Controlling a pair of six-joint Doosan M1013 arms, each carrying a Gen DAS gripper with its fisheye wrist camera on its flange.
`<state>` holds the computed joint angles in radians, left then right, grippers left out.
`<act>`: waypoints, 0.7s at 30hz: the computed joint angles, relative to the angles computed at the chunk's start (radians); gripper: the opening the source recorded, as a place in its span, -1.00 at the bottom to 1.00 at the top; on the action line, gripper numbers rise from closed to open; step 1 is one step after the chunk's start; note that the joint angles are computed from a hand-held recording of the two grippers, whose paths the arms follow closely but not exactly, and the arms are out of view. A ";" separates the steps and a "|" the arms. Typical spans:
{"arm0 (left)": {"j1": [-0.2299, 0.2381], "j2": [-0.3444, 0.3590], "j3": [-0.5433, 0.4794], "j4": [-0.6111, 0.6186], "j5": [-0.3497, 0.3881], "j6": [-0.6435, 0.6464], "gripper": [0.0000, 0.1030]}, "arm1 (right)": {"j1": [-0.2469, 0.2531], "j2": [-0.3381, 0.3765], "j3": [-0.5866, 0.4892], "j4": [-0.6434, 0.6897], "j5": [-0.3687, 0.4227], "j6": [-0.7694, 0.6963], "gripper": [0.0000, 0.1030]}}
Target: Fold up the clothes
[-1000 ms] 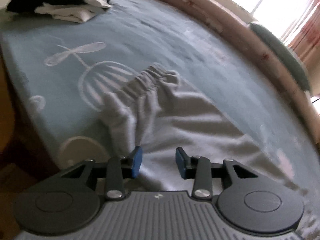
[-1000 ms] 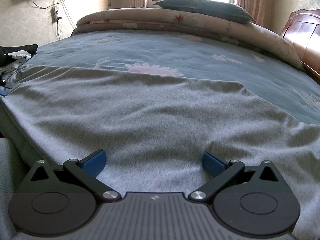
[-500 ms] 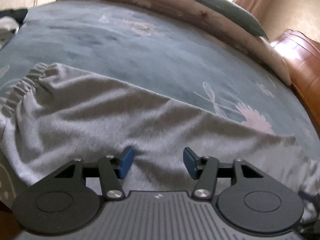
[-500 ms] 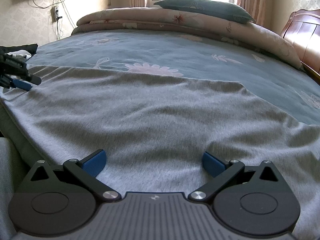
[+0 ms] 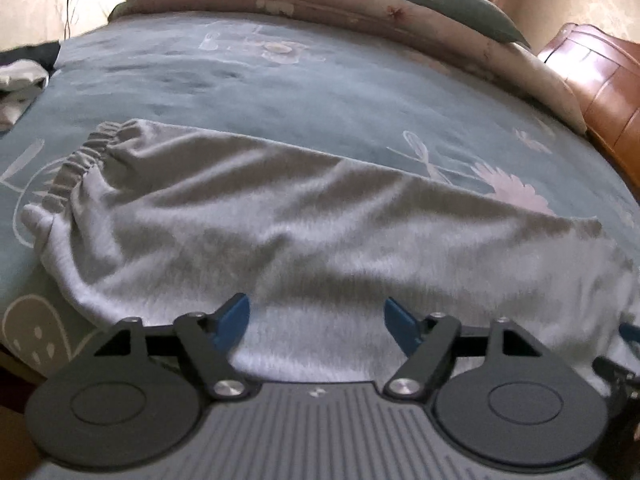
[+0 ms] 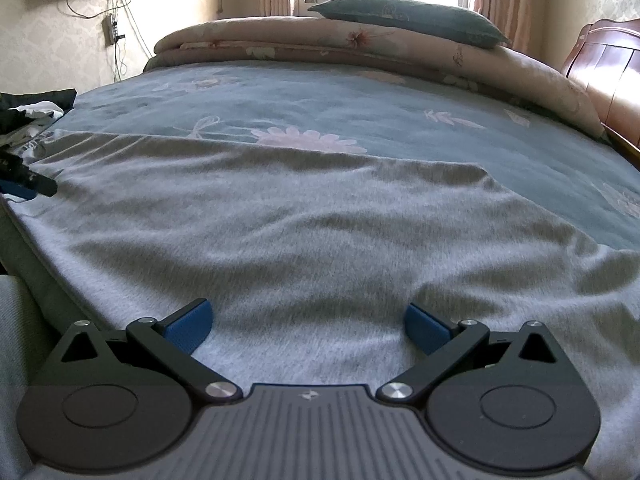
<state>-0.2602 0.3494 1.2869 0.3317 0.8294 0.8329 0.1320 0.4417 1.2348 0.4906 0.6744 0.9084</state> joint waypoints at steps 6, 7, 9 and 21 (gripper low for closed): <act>-0.025 0.023 -0.049 0.057 0.039 -0.018 0.52 | 0.000 -0.002 0.001 -0.001 0.003 -0.001 1.00; -0.031 0.023 -0.047 0.072 0.020 -0.025 0.54 | -0.001 0.000 -0.006 -0.005 0.016 0.000 1.00; -0.046 0.027 -0.049 0.102 -0.003 -0.032 0.62 | -0.005 0.007 -0.033 -0.019 0.065 -0.003 1.00; -0.082 0.081 -0.100 0.056 0.049 0.064 0.80 | -0.064 -0.004 -0.024 -0.116 0.059 0.134 1.00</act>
<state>-0.3424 0.4300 1.1871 0.3879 0.8779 0.8965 0.0682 0.4376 1.2107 0.3749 0.7333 1.0425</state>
